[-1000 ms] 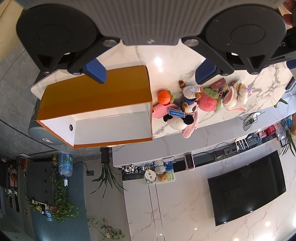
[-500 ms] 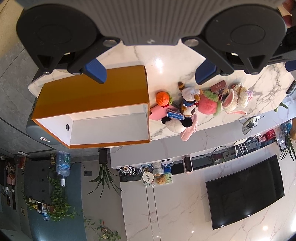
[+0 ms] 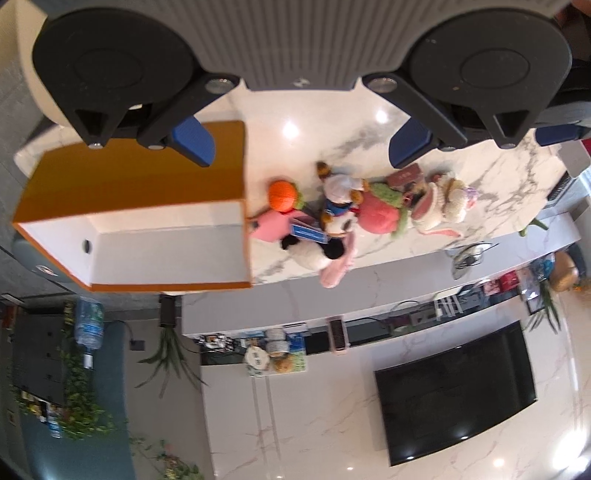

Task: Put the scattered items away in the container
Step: 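Move both tools toward the pile of plush toys on the table, then close the left tool on the white bunny while the right tool grasps the red panda plush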

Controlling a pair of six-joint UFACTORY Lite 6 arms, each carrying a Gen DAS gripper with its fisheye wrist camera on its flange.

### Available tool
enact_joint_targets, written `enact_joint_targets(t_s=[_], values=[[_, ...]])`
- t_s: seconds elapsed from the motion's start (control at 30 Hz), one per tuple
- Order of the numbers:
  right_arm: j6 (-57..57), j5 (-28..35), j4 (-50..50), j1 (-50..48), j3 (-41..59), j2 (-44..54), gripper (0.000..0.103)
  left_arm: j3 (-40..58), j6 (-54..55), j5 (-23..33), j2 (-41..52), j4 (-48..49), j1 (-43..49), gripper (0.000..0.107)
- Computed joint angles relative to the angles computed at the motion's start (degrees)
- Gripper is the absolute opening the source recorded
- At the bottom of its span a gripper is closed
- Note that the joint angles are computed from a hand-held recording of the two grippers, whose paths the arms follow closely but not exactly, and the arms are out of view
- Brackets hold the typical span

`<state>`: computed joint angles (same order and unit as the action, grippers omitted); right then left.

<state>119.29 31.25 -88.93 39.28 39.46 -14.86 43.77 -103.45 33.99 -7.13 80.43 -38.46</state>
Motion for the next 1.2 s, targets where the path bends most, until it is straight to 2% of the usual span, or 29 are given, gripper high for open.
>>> enact_joint_targets(t_s=[0.03,0.07,0.1,0.17,0.2,0.23,0.4,0.53,0.6,0.77,0.97,1.03,1.1,1.2], values=[[0.8,-1.1,-1.6,-0.6,1.0,1.3,0.095,0.7,-0.2,-0.9,1.2,1.1,1.1,0.103],[2.1,-2.4,-3.8,-1.4,2.1,3.0,0.088,1.6,0.1,-2.1,2.2,1.8,2.3,0.101],[3.0,-3.8,-5.6,-2.3,3.5,4.5,0.082,2.3,0.0,-3.3,3.3,2.8,3.5,0.096],[6.1,-7.3,-10.1,-4.3,6.7,8.5,0.077,4.4,0.6,-5.6,5.8,3.6,6.1,0.093],[6.6,-8.6,-11.2,-5.0,8.4,10.3,0.075,5.6,0.7,-6.7,7.3,4.2,7.4,0.087],[7.8,-10.0,-13.5,-5.8,10.5,12.6,0.073,6.7,1.0,-7.9,8.7,4.8,8.6,0.08],[12.9,-15.1,-22.1,-8.9,21.4,24.5,0.067,14.3,4.1,-13.5,17.3,5.5,14.7,0.066],[11.6,-18.8,-23.0,-11.7,32.6,35.1,0.065,23.4,8.7,-16.9,26.7,4.9,18.5,0.056],[2.4,-20.3,-14.7,-12.6,39.2,40.5,0.065,28.4,12.9,-18.0,31.5,1.8,19.9,0.055],[-27.6,-23.1,14.6,-15.5,55.9,53.9,0.065,40.6,20.7,-18.6,42.7,-1.5,21.6,0.055],[-62.9,-18.9,50.6,-17.4,73.5,67.6,0.065,50.6,26.9,-16.9,52.1,-2.1,21.5,0.055],[-70.3,-16.8,58.3,-17.9,77.8,70.8,0.066,51.3,22.2,-16.3,53.4,4.0,21.1,0.046],[-70.5,-15.7,58.0,-18.1,80.8,73.3,0.069,52.0,21.7,-15.9,54.4,5.8,20.7,0.032],[-79.1,-13.2,66.7,-18.6,86.9,77.3,0.068,50.9,18.4,-17.5,53.8,9.1,20.7,0.021]])
